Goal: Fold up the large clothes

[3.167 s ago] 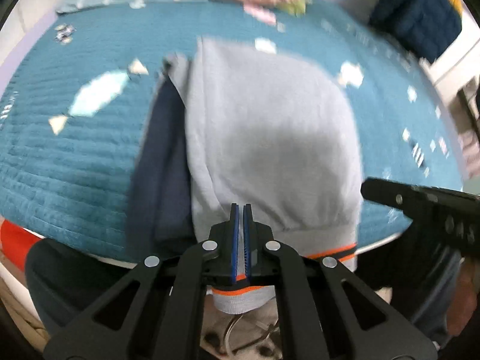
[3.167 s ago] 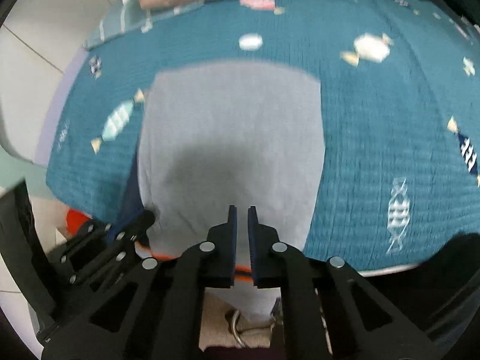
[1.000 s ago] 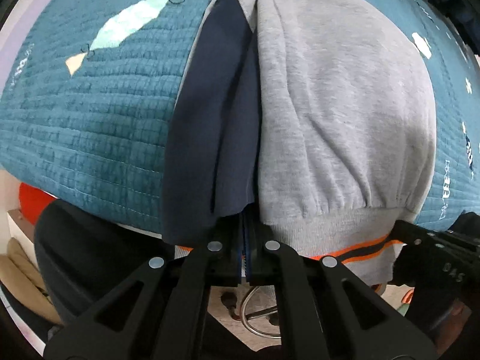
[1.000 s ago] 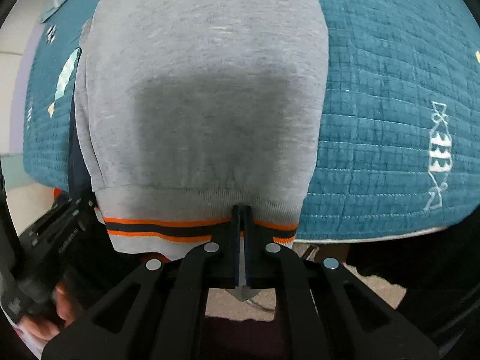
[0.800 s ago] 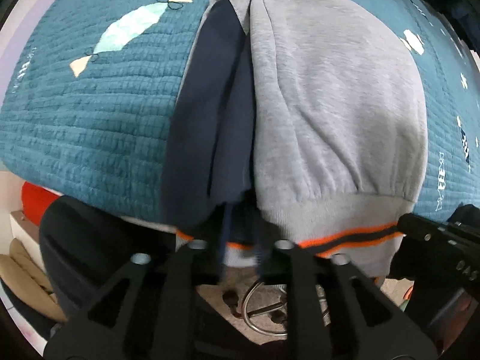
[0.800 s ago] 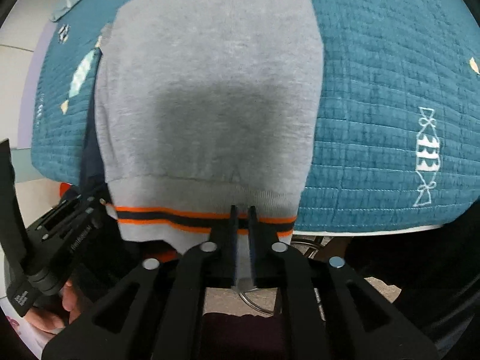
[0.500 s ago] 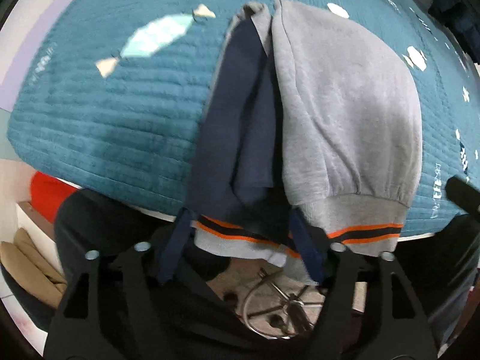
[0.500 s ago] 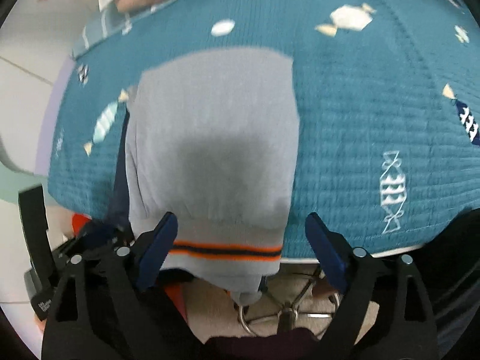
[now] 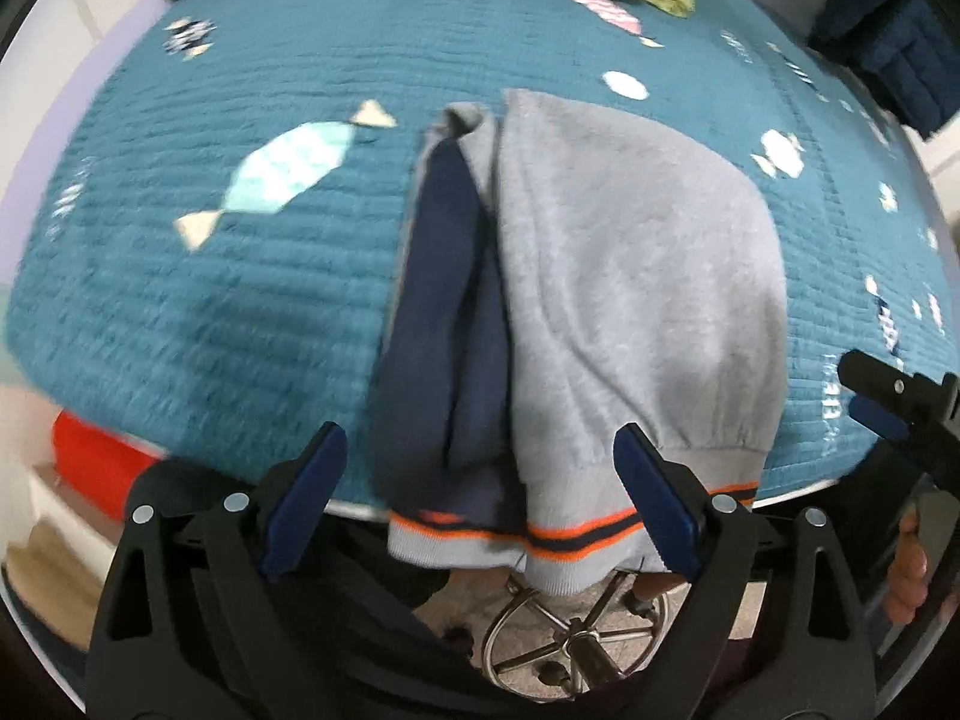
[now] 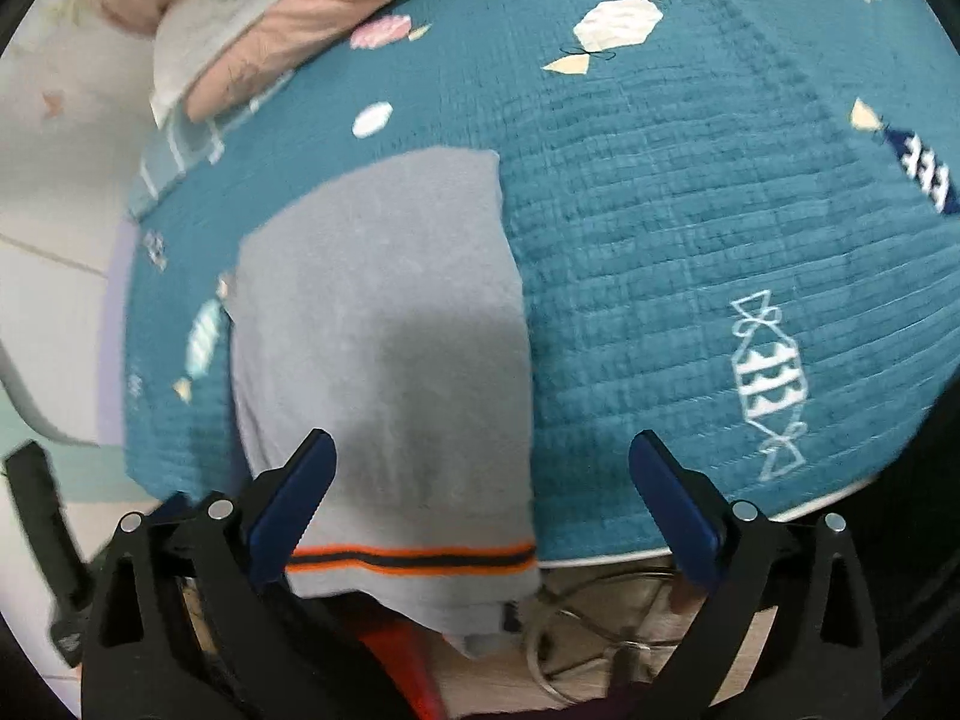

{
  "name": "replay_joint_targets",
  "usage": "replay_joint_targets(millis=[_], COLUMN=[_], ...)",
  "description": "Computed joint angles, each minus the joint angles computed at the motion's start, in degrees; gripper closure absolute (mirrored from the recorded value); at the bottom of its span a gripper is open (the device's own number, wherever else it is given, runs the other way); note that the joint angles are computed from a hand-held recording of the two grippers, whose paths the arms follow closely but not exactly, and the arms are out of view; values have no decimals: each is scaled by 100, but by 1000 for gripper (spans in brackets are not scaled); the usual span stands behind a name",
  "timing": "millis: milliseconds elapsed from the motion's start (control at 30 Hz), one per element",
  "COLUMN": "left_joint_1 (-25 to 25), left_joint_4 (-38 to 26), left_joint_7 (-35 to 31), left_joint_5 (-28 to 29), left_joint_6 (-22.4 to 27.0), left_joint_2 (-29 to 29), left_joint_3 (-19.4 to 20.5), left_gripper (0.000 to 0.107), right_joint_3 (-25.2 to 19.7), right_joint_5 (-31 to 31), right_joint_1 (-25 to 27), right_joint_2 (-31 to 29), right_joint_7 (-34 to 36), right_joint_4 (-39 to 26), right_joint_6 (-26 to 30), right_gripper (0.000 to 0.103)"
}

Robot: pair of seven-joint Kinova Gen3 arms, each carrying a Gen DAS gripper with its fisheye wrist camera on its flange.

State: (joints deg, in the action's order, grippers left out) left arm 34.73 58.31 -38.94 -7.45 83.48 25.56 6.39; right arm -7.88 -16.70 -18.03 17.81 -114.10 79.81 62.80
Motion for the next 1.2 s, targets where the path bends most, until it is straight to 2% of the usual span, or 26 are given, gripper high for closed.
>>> replay_joint_targets(millis=[100,267,400,533,667,800,867,933,967,1000,1067,1133,1200], left_joint_1=[-413,-1655,-1923,-2294,-2408,-2700,-2840,-2840,-2700,-2462,-2227,-2123,-2217], left_joint_4=[540,1336,1406,1725,1912,2259,2667,2770,2692,2568,2277,2073,1958], left_joint_7=[-524,-1538,-2033,-2538,-2727,-3184,-3440,-3465,-3356,-3203,-2931,-2720,-2725], left_joint_5=[656,1815,2289,3002,3238,3733,4005,3949,3782,3549,3175,2799,2707], left_joint_6=[-642,-1713,-1761,-2092,-2371,-2617,-2998,-3083,-2990,-2806,-2400,-2221,-2127], left_joint_2=[-176,-428,-242,-90,3,-98,-285,-393,-416,-427,-372,-320,-158], left_joint_3=[-151,352,281,382,405,467,521,538,421,198,52,133,297], left_gripper=[17,17,17,17,17,16,15,15,15,16,16,16,16], right_joint_3=[-5,-152,-141,-317,-239,-361,-758,-944,-919,-921,-1028,-954,-725], right_joint_5=[170,-76,-192,-776,-821,-1535,-2001,-2276,-2460,-2693,-3159,-3345,-3262], right_joint_1=[-43,119,121,417,319,569,977,1234,1294,1397,1680,1721,1521], right_joint_2=[65,166,267,414,697,1074,1235,1307,1375,1419,1522,1585,1713], right_joint_7=[200,1008,1177,1591,1701,2245,2589,2786,2946,3121,3462,3504,3249], right_joint_4=[-54,-22,54,191,63,-14,-50,-46,-107,-111,-68,-38,-127], right_joint_6=[-122,-422,-634,-799,-710,-580,-529,-412,-230,-91,109,191,294], right_gripper=[8,8,8,8,8,7,9,9,9,9,10,10,10])
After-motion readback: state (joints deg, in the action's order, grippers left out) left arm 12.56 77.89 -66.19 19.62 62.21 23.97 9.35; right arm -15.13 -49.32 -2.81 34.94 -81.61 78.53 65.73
